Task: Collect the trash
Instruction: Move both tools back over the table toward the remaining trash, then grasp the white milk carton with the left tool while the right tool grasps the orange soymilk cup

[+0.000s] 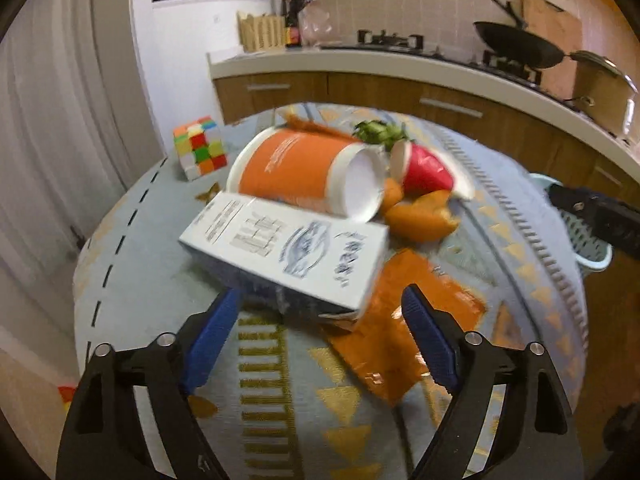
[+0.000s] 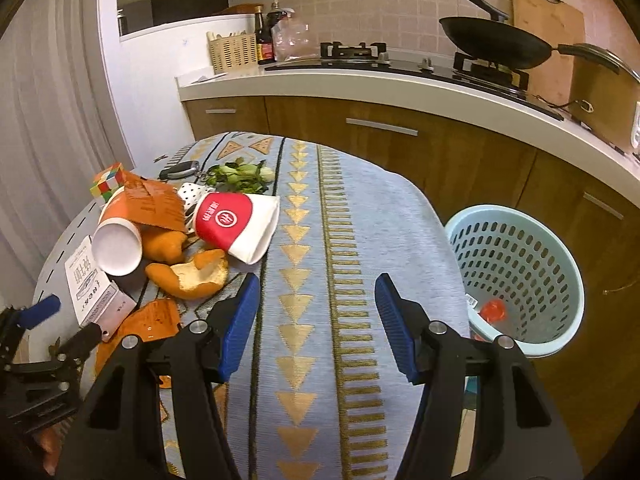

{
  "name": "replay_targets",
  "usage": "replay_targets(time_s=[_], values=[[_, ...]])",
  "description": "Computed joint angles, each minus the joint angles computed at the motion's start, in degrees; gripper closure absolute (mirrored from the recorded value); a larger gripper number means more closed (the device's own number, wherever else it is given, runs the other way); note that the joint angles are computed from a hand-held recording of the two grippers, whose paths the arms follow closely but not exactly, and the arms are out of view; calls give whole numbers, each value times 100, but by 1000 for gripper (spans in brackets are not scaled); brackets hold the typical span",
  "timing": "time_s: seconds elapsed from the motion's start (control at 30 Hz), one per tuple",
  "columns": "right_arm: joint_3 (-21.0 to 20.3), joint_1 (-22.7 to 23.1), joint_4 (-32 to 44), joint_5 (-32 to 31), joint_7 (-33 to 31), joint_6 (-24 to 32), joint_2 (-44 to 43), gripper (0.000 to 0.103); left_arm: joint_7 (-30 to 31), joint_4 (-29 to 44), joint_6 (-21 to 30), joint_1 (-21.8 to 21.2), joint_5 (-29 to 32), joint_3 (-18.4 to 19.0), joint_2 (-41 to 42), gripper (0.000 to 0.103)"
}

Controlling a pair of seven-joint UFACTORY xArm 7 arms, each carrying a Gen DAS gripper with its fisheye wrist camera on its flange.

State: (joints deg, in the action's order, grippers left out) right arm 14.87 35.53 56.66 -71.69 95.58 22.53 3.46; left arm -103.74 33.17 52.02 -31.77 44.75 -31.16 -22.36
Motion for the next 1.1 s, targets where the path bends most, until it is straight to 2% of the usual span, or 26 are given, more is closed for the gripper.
replay_targets(time_s=[0.13, 0.3, 0.4, 0.47, 0.53, 0.63, 0.7, 0.77, 0.87, 0.93, 1.0, 1.03, 1.1], values=[[-5, -9, 2, -5, -22, -33, 11, 47, 2, -676, -188, -61, -430, 221, -910, 26], [5, 103, 193, 6, -149, -20, 209, 47, 345, -1466, 436, -127, -1295, 321, -2321, 27], [-12, 230, 344, 51, -273, 20, 345, 47, 643, -1897, 585, -92, -1633, 490, -3143, 30], [-37, 313, 421, 45, -314, 16, 407, 47, 812, -2196, 386, -143, -1776, 596, -3770, 28], [-62, 386, 522, 61, -388, 3, 491, 47, 932, -2357, -50, -84, -1861, 685, -4082, 24], [-111, 493, 678, 111, -503, -57, 623, 47, 1032, -2291, -778, 282, -1943, 676, -3884, 18], [-156, 549, 776, 169, -607, -175, 709, 47, 1177, -2069, -1313, 680, -2049, 775, -3272, 16], [-221, 603, 859, 182, -693, -317, 769, 47, 1217, -1764, -1492, 1027, -2259, 704, -2582, 16], [-305, 707, 990, 104, -772, -383, 827, 47, 1268, -1623, -1831, 1430, -2358, 645, -2078, 18], [-329, 720, 1081, 173, -915, -515, 885, 47, 1267, -1604, -2119, 1590, -2389, 633, -1871, 19], [-365, 717, 1169, 339, -1106, -729, 962, 47, 1329, -1559, -2221, 1702, -2408, 625, -1695, 23], [-385, 715, 1205, 447, -1217, -872, 1003, 47, 1357, -1542, -2222, 1725, -2426, 621, -1633, 29], [-413, 732, 1337, 761, -1538, -1136, 1136, 47, 1410, -1648, -2393, 1718, -2460, 669, -1651, 31]])
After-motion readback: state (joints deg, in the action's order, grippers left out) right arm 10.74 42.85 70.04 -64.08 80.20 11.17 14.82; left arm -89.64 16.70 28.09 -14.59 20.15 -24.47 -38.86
